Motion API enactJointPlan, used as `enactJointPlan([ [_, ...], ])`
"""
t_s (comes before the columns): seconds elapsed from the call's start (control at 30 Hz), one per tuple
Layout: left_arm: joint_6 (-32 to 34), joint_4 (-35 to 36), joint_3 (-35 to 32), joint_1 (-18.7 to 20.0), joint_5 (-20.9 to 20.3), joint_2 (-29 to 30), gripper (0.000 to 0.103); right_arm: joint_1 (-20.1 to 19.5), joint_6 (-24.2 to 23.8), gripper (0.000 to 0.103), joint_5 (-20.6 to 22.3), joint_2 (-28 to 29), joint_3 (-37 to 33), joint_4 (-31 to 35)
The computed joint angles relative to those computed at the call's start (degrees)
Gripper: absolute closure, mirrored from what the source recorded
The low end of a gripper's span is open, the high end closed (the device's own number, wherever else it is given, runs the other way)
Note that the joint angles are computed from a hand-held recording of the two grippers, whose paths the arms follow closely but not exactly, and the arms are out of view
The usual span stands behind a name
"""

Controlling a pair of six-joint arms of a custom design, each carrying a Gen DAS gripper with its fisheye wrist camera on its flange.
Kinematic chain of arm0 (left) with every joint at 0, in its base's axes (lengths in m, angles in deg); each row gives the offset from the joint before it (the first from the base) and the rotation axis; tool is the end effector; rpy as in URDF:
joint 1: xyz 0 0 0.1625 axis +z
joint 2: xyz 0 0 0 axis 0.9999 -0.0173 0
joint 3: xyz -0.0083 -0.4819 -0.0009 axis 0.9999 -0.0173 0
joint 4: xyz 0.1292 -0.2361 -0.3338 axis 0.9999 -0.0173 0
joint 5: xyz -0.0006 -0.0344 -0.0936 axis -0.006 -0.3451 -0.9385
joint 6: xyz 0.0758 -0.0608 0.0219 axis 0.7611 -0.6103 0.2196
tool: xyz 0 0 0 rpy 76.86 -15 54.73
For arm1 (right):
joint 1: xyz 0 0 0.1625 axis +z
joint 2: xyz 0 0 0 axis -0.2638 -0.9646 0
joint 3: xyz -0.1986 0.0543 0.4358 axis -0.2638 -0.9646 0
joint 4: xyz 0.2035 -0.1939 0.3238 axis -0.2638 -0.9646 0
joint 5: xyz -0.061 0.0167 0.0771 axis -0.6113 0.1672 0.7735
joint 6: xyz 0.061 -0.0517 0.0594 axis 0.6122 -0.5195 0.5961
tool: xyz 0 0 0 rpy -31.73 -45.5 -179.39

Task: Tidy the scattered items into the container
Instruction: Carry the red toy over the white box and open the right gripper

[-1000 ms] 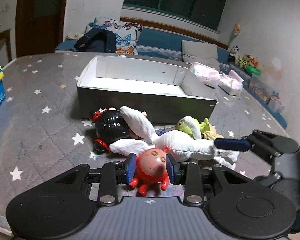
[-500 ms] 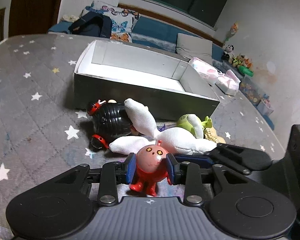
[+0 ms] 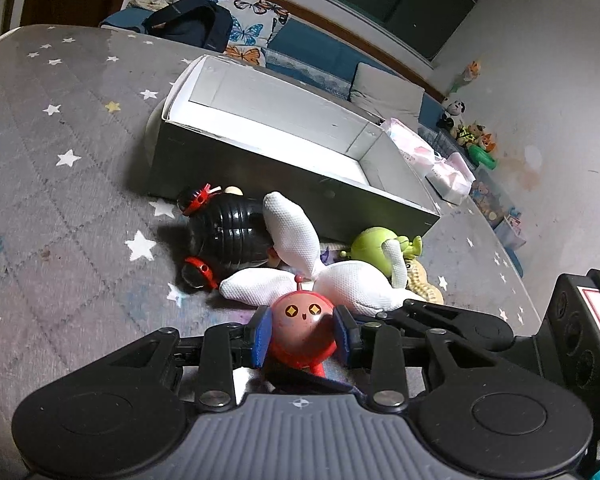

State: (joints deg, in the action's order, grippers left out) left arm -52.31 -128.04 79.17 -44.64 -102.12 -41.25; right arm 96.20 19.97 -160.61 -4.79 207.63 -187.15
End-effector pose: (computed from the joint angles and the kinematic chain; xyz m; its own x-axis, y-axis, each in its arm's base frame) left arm -0.2082 -0.4543 0.0242 -0.9270 0.2521 -0.2777 0.3611 0.8001 -0.4790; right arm 0.0661 -0.4258 0.1950 -0.6294 -0.6023 0.4910 -0.7708 0.5641 -0.2962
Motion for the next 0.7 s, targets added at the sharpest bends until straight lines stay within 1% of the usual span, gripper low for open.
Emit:
enactJointPlan([
  [0.1,-0.28,-0.07,0.07,-0.13,0.04,-0.01,0.068,-0.31,1.13,0.055,0.43,-0.68,-0.07,0.84],
  [0.2,-0.59,-0.63,0.50,-0.41,-0.34,-0.23,0.068,-0.13,0.63,0.055,0.41,-1.05,0.57,-0.11],
  [0.4,0.66,-3.11,0.61,-2.67,0.02,-1.21,0.068,0.51,0.72,0.055,2.66,-4.29,1.05,-0.18],
  [0.53,3.88,-3.81,-2.75,-3.42,0.19,-0.37,0.068,1.32,1.83,0.055,3.90,-5.90,-1.25,0.60],
  [0.7,6.71,-2.79,-8.88,-2.09,-1.70,1.62,0.068,1.72,1.81,0.055,3.60,-6.59,-5.56,1.64],
])
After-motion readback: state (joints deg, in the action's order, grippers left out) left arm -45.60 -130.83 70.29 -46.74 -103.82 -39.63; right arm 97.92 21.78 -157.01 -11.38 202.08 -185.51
